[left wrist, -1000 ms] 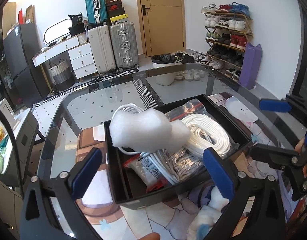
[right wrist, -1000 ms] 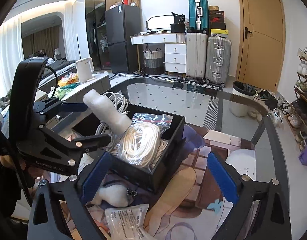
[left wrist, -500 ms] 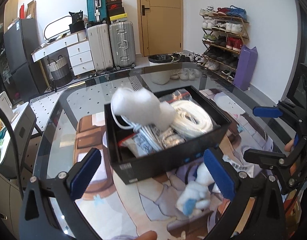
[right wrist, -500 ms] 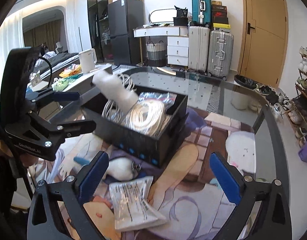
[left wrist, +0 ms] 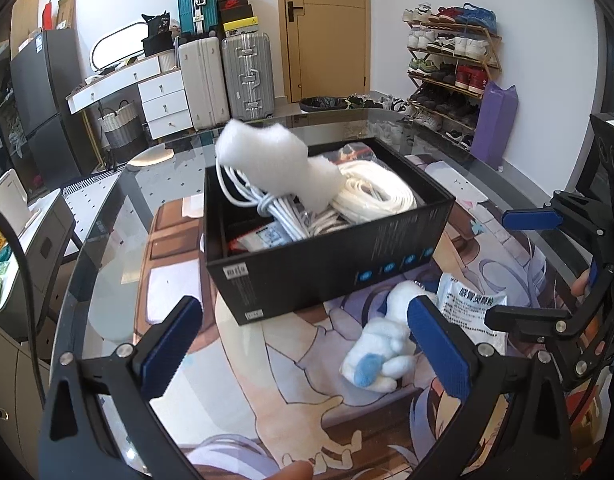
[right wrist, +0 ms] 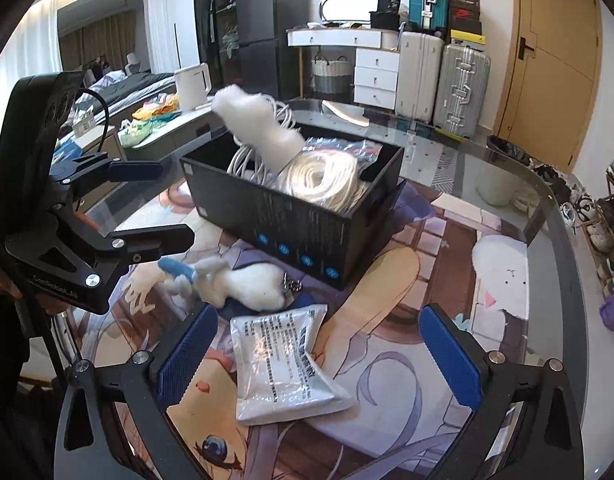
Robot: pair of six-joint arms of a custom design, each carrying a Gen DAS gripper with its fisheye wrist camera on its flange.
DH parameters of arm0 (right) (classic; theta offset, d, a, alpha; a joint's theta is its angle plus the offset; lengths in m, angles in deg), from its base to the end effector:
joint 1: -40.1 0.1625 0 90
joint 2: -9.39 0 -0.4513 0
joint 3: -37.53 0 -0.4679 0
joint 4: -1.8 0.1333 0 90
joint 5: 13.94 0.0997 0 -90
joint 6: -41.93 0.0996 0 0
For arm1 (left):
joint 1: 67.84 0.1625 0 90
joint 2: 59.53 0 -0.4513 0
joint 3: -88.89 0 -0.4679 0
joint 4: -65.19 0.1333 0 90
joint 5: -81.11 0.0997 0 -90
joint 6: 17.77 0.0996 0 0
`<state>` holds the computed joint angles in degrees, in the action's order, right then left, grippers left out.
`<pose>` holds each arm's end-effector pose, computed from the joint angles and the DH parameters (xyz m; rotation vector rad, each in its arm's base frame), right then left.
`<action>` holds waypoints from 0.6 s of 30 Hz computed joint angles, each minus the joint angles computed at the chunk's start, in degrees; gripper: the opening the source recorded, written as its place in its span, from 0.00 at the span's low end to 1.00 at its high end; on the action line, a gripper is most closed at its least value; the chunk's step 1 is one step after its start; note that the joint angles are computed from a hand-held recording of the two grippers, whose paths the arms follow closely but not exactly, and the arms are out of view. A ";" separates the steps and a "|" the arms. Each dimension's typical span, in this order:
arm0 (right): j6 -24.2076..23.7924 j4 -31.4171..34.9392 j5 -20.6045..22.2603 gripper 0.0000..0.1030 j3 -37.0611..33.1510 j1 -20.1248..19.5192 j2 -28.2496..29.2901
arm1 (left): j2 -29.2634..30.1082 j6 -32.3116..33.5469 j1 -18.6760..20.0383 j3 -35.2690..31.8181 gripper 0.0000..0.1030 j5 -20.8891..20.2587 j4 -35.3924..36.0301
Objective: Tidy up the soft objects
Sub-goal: 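Move both tools back over the white plush toy and printed sachet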
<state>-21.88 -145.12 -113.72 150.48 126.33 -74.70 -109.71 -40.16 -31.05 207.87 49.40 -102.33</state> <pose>0.0773 -0.5968 0.3458 1.2997 -2.3646 0.4319 -0.3216 -0.5128 0.0363 0.5087 2.2076 -0.9099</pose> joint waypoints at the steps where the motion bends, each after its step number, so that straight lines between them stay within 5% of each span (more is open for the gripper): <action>1: -0.41 0.27 -0.51 0.99 0.08 0.01 0.04 | 0.12 -0.14 0.04 0.21 1.00 -0.05 -0.12; 18: -3.65 2.90 -4.02 0.99 1.26 -0.02 0.12 | 0.51 1.78 0.83 2.04 1.00 -3.18 -5.20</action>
<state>-25.53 -142.21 -117.75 151.74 126.31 -74.58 -109.19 -38.38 -30.21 209.90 46.22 -107.53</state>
